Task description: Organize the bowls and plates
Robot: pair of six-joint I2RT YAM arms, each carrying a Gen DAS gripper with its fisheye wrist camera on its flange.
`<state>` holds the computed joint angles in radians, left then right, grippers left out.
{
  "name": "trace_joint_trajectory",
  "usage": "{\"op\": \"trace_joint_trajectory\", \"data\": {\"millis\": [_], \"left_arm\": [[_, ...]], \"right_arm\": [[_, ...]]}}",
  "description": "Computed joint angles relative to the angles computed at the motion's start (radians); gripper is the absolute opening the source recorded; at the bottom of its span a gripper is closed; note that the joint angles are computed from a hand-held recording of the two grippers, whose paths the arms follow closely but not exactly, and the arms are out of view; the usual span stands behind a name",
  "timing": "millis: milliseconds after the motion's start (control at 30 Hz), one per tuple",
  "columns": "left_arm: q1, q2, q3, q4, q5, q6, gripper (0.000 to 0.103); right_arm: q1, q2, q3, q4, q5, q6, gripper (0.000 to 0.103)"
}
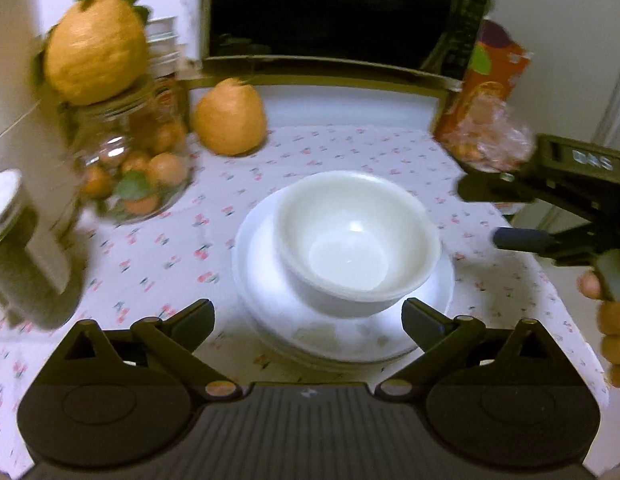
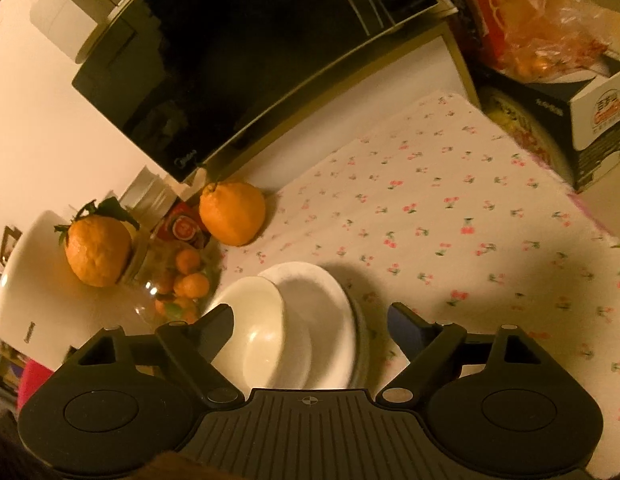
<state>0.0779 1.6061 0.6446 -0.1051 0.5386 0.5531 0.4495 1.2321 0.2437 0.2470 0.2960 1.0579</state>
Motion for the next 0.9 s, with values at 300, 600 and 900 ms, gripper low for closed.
{"op": "trace_joint_trajectory", "data": {"millis": [300, 600, 900], "left_arm": [[0.037, -0.099, -0.033, -0.08, -0.04, -0.044, 0.102], [0.042, -0.16, -0.084, -0.091, -0.135, -0.068, 0.102], [0.035, -0.199, -0.107, -0.146, -0.232, -0.123, 0.103]], "right_arm": [[0.132, -0.147, 0.044, -0.342, 0.098, 0.019, 0.087], [0.328, -0.145, 0.118, -0.577, 0.202, 0.123, 0.092], [0.48, -0.063, 0.194, -0.713, 0.268, 0.201, 0.092]]}}
